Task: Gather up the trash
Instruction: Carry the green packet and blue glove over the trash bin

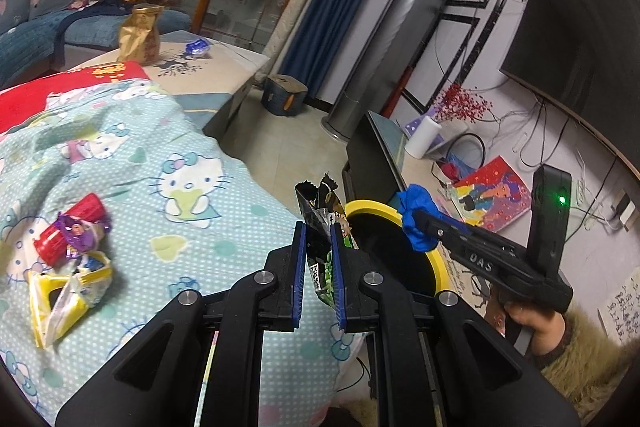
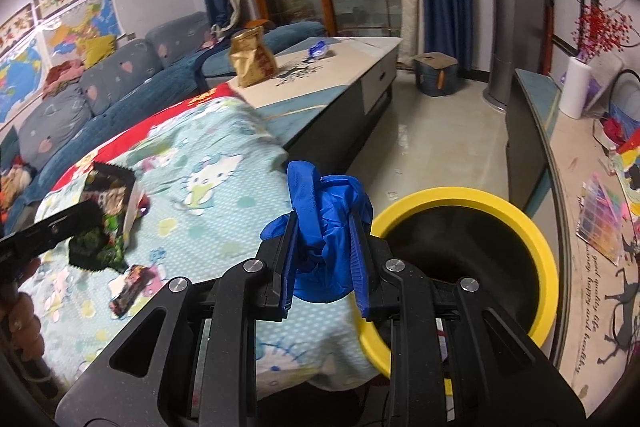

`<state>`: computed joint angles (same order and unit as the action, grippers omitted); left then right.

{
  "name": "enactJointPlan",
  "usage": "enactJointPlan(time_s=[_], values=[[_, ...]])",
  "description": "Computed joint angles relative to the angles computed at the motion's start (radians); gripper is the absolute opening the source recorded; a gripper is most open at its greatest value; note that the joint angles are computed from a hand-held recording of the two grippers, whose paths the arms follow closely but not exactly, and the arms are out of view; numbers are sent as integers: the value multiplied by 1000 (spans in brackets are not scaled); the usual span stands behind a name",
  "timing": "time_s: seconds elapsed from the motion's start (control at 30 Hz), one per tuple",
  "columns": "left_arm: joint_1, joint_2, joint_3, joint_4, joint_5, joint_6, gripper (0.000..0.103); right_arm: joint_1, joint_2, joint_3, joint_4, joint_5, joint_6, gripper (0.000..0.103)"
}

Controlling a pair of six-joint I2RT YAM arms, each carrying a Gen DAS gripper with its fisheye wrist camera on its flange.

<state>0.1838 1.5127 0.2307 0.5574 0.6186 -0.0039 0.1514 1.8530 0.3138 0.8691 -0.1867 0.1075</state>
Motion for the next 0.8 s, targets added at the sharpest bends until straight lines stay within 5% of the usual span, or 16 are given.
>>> enactJointPlan(time_s=[0.8], values=[[-367, 211, 69, 167, -162, -90, 12, -242, 121, 81, -3, -35, -41, 18]])
